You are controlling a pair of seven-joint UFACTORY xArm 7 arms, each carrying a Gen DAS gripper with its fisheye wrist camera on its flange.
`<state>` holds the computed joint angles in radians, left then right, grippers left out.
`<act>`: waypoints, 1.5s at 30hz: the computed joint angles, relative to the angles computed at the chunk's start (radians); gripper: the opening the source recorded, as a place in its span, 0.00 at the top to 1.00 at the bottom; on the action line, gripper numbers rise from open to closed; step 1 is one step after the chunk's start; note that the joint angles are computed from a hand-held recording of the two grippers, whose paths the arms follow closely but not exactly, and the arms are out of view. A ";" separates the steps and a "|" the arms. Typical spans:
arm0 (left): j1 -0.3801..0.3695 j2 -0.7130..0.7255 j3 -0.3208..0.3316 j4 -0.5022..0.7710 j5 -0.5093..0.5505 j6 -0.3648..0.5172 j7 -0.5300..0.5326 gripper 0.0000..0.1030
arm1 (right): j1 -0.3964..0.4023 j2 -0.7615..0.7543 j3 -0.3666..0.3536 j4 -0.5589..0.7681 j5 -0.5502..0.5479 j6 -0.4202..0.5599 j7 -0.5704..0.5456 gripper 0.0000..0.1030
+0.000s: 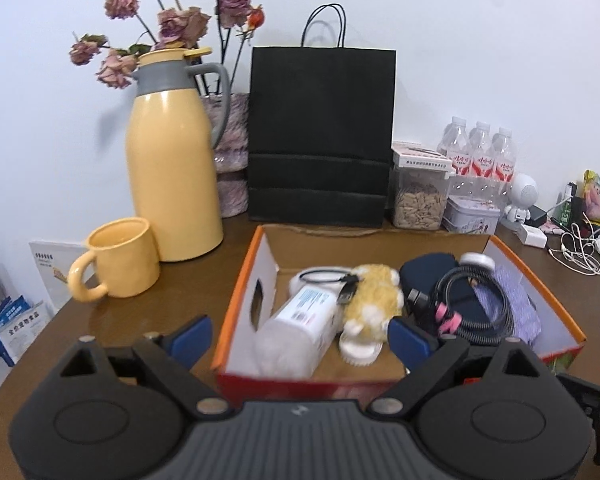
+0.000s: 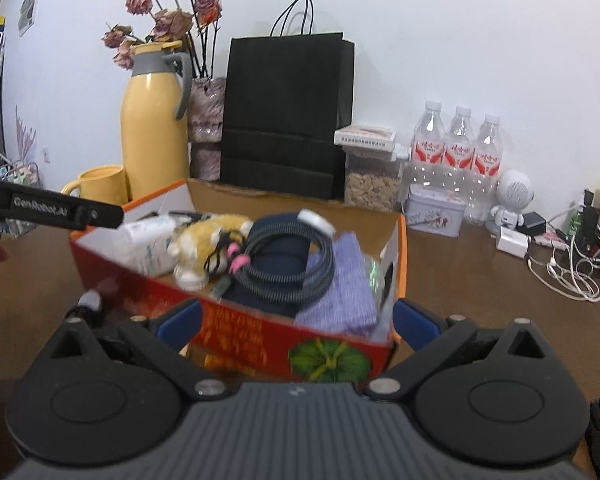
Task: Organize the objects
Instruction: 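Grasp a large white cap with the right tool while the left tool grasps the black cable, then carry the white cap and black cable over the box with both tools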
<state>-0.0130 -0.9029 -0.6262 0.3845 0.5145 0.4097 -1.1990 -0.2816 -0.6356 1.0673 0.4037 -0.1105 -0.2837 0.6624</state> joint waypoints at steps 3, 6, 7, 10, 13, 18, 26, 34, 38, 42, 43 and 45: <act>-0.056 -0.042 0.019 -0.029 -0.022 0.057 0.011 0.08 | 0.067 -0.026 -0.039 -0.037 0.003 0.020 0.011 0.00; -0.109 -0.074 0.033 -0.055 -0.042 0.110 0.016 0.07 | 0.132 -0.058 -0.078 -0.076 0.000 0.046 0.030 0.00; -0.128 -0.084 0.039 -0.064 -0.049 0.125 0.017 0.07 | 0.151 -0.065 -0.090 -0.087 -0.004 0.055 0.036 0.00; -0.178 -0.110 0.044 -0.089 -0.069 0.174 0.013 0.07 | 0.203 -0.083 -0.126 -0.120 -0.023 0.082 0.050 0.00; -0.221 -0.117 0.050 -0.108 -0.086 0.203 0.003 0.07 | 0.239 -0.094 -0.153 -0.146 -0.044 0.106 0.065 0.00; -0.271 -0.106 0.054 -0.128 -0.103 0.225 -0.022 0.07 | 0.264 -0.096 -0.185 -0.180 -0.073 0.108 0.083 0.00; -0.266 -0.018 0.039 -0.103 -0.083 0.227 -0.079 0.07 | 0.224 0.001 -0.188 -0.163 -0.089 0.049 0.031 0.12; -0.198 0.125 0.015 -0.048 -0.023 0.205 -0.169 0.08 | 0.092 0.156 -0.087 -0.082 -0.041 0.021 -0.091 0.26; -0.180 0.177 0.018 -0.030 0.022 0.200 -0.220 0.15 | -0.002 0.178 0.010 -0.057 0.010 0.001 -0.113 0.32; -0.193 0.155 0.031 -0.049 0.063 0.170 -0.259 0.62 | -0.060 0.204 0.064 -0.041 0.036 -0.023 -0.125 0.46; -0.199 0.148 0.034 -0.053 0.067 0.168 -0.261 0.61 | -0.066 0.213 0.068 -0.040 0.040 -0.028 -0.131 0.48; -0.217 0.134 0.055 -0.071 0.065 0.143 -0.252 0.62 | -0.072 0.230 0.074 -0.043 0.054 -0.049 -0.144 0.56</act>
<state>-0.2299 -0.7687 -0.5709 0.3140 0.5797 0.5522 -1.4515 -0.3534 -0.4061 1.1413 0.3611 -0.0566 -0.3328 0.5183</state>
